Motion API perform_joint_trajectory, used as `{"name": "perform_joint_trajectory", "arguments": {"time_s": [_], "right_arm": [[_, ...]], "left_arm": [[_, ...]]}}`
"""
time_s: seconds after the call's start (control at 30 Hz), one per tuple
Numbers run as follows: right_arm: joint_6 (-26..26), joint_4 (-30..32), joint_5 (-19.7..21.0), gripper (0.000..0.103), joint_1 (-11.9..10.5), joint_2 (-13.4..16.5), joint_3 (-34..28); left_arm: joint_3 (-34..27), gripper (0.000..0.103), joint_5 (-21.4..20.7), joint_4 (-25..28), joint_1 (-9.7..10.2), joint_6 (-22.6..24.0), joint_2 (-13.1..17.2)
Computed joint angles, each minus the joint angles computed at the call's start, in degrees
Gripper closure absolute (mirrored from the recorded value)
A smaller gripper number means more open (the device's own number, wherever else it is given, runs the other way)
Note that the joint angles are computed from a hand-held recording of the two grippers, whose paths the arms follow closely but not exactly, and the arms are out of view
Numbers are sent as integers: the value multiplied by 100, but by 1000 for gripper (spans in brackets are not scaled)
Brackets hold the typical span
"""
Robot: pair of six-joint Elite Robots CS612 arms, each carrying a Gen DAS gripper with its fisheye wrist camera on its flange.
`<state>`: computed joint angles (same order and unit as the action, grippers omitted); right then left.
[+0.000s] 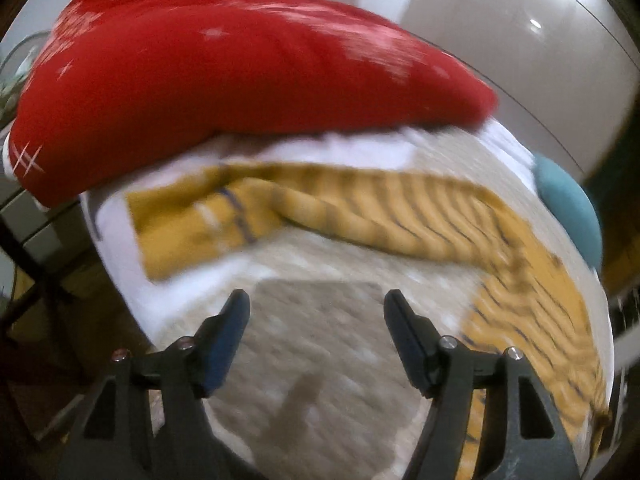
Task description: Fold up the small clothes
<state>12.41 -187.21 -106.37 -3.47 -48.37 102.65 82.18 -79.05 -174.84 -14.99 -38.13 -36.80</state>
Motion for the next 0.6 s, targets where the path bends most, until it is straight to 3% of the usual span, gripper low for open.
{"name": "perform_joint_trajectory", "arguments": {"time_s": [0.07,0.13,0.3,0.33,0.37,0.43,0.5,0.53,0.57,0.6], "right_arm": [[124,9,173,39,98,11,105],[261,128,229,39,203,46,149],[477,601,471,39,402,166,29],[499,667,471,39,446,195,-25],[491,740,467,39,496,214,-78],[406,883,436,39,591,247,-204],[257,910,353,39,700,259,-288],[146,893,285,39,763,262,-322],[-13,874,182,39,839,269,-358],[-94,899,111,39,885,286,-409]], "left_arm": [[-68,34,-94,5,141,-134,54],[-115,34,-489,-121,291,-347,116],[-415,30,-2408,-1098,635,-1036,549],[-494,29,-2543,-1119,651,-1082,613],[-626,29,-2588,-1056,657,-1090,695],[-757,29,-2250,-841,627,-1048,760],[-805,36,-2169,-808,629,-1103,810],[-792,50,-2064,-860,635,-1140,823],[-784,55,-1989,-864,646,-1128,822],[-799,71,-1953,-850,669,-1115,830]]}}
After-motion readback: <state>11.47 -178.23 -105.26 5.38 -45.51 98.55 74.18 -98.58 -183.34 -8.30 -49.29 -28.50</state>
